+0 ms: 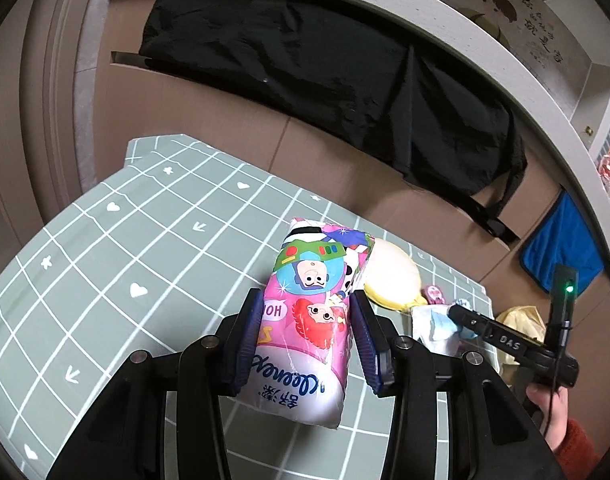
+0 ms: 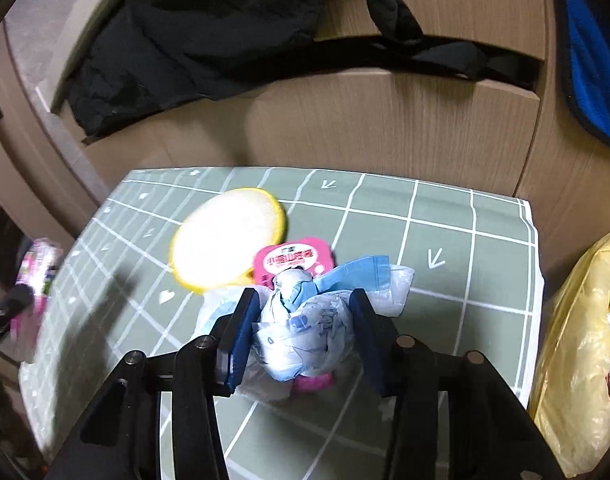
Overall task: Collect trash
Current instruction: 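Grasp the pink Kleenex tissue pack with the left tool while the right tool grasps the blue-white wrapped item, then carry the tissue pack and blue-white item over the bin and release both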
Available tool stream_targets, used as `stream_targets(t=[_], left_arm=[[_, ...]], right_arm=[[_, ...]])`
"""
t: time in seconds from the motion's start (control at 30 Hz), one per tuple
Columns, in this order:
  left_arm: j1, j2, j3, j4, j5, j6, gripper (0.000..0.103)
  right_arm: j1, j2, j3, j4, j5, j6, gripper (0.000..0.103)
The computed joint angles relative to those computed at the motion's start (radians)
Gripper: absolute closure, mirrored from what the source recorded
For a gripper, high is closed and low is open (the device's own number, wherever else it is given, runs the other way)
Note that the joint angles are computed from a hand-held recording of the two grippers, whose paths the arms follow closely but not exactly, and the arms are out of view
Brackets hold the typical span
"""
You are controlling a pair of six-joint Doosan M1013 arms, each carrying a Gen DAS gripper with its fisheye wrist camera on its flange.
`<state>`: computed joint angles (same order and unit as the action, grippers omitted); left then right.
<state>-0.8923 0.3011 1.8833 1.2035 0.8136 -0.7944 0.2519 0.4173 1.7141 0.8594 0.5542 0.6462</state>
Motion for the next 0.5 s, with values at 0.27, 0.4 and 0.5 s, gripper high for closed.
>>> stream_targets(t=[0.27, 0.4, 0.5], left_arm=[[-0.032, 0.015, -0.040, -0.005, 0.045, 0.048, 0.058], [-0.049, 0.019, -0.066, 0.003, 0.088, 0.078, 0.058], [-0.063, 0.022, -0.090, 0.019, 0.120, 0.107, 0.058]], right_arm=[[-0.010, -0.095, 0.082, 0.168, -0.033, -0.253, 0.061], [-0.007, -0.149, 0.124, 0.257, -0.073, -0.412, 0.061], [-0.015, -0.189, 0.150, 0.331, -0.080, -0.529, 0.061]])
